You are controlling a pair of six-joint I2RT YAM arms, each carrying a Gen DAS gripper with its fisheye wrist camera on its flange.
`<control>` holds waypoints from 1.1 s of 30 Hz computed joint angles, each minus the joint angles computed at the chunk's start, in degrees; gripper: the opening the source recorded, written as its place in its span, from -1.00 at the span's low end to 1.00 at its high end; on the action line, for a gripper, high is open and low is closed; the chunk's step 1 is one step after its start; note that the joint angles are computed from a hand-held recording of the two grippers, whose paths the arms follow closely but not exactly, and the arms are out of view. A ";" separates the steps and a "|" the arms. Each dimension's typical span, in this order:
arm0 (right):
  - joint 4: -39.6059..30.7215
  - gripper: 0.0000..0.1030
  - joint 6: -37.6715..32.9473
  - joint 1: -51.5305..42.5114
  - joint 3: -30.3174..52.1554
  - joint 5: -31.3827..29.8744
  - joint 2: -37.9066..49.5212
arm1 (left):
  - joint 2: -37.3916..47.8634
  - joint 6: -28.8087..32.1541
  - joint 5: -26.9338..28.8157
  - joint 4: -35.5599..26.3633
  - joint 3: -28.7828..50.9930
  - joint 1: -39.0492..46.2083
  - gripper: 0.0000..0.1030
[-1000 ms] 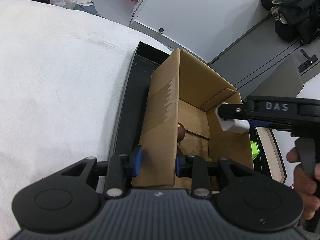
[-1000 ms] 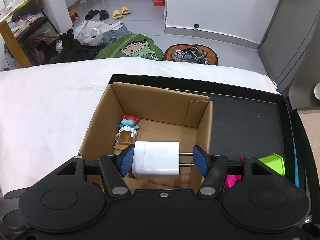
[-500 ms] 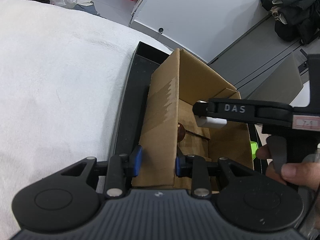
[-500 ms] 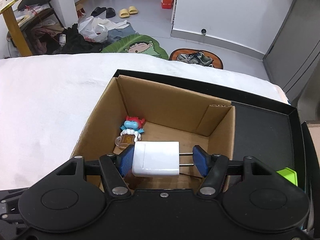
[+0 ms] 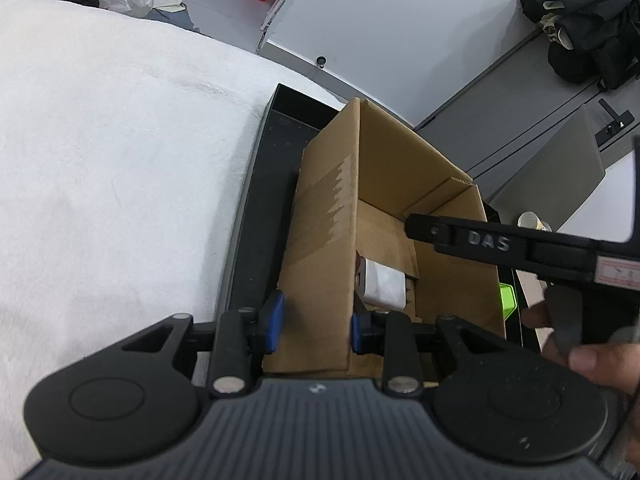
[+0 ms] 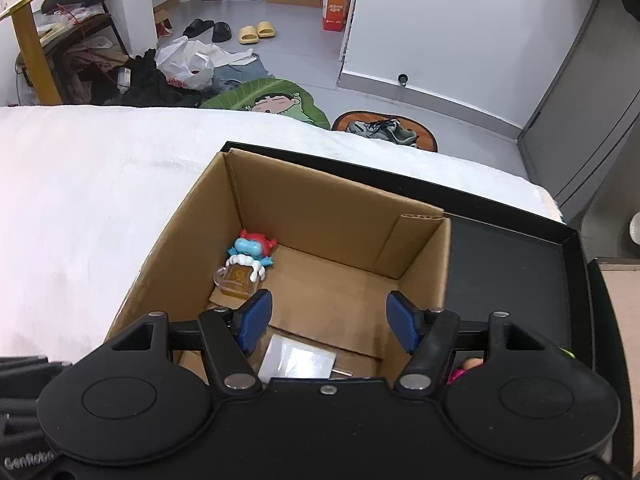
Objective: Organize rigid objects
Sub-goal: 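Lower the plug block into the box and open the right gripper, then move the right gripper back to the tray over the lavender sofa toy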
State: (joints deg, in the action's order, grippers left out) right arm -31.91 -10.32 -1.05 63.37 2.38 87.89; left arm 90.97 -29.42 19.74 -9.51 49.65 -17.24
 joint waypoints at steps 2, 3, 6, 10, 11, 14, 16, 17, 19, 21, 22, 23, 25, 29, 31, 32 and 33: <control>-1.01 0.26 -0.41 -0.24 -0.34 -0.05 -1.55 | 0.07 -0.03 -0.06 0.01 0.06 -0.06 -0.43; -1.56 0.27 -0.68 -0.44 -0.26 -0.14 -2.10 | 0.02 0.01 -0.01 0.00 0.03 -0.01 -0.43; -3.91 0.32 -1.39 -1.45 0.50 -1.72 -3.59 | 0.03 0.03 -0.03 0.00 0.04 -0.02 -0.43; -5.72 0.45 -2.83 -2.08 0.71 -1.84 -5.50 | 0.05 0.06 -0.06 -0.11 0.13 -0.04 -0.43; -6.21 0.47 -3.20 -2.35 0.75 -1.82 -5.85 | 0.05 0.06 -0.06 -0.11 0.13 -0.04 -0.43; -6.57 0.53 -4.46 -3.21 0.29 -2.26 -7.23 | 0.05 0.11 -0.04 -0.03 0.07 0.00 -0.43; -6.91 0.55 -4.79 -3.80 0.15 -2.17 -7.83 | 0.05 0.08 -0.03 -0.02 0.07 -0.02 -0.43; -7.08 0.55 -4.83 -4.27 0.04 -2.55 -8.14 | 0.12 0.08 -0.08 0.06 0.08 -0.07 -0.43; -7.53 0.56 -5.14 -5.59 -0.04 -3.69 -8.70 | 0.07 0.05 -0.03 -0.03 0.09 -0.02 -0.43; -7.53 0.57 -5.81 -6.83 -0.57 -4.48 -9.39 | 0.06 0.09 -0.07 -0.02 0.07 -0.04 -0.43; -7.30 0.59 -6.37 -7.43 -0.96 -4.78 -9.79 | 0.06 0.09 -0.07 -0.02 0.07 -0.04 -0.43; -6.87 0.60 -6.91 -7.87 -1.48 -4.44 -10.19 | 0.11 0.07 -0.09 0.00 0.10 -0.06 -0.43; -6.26 0.61 -7.63 -8.81 -2.19 -3.81 -10.82 | 0.07 0.08 -0.05 -0.04 0.09 -0.03 -0.43; -7.35 0.70 -8.57 -13.22 -1.96 -7.86 -11.01 | 0.05 0.10 -0.05 -0.03 0.07 -0.02 -0.43; -8.20 0.78 -8.50 -14.92 -1.57 -8.90 -10.63 | 0.05 0.10 -0.05 -0.03 0.07 -0.02 -0.43; -9.06 0.78 -8.05 -16.25 -0.88 -9.79 -9.91 | 0.05 0.10 -0.05 -0.03 0.07 -0.02 -0.43; -9.22 0.78 -7.87 -17.04 -1.06 -10.12 -10.04 | 0.04 0.17 -0.07 -0.04 0.06 -0.02 -0.43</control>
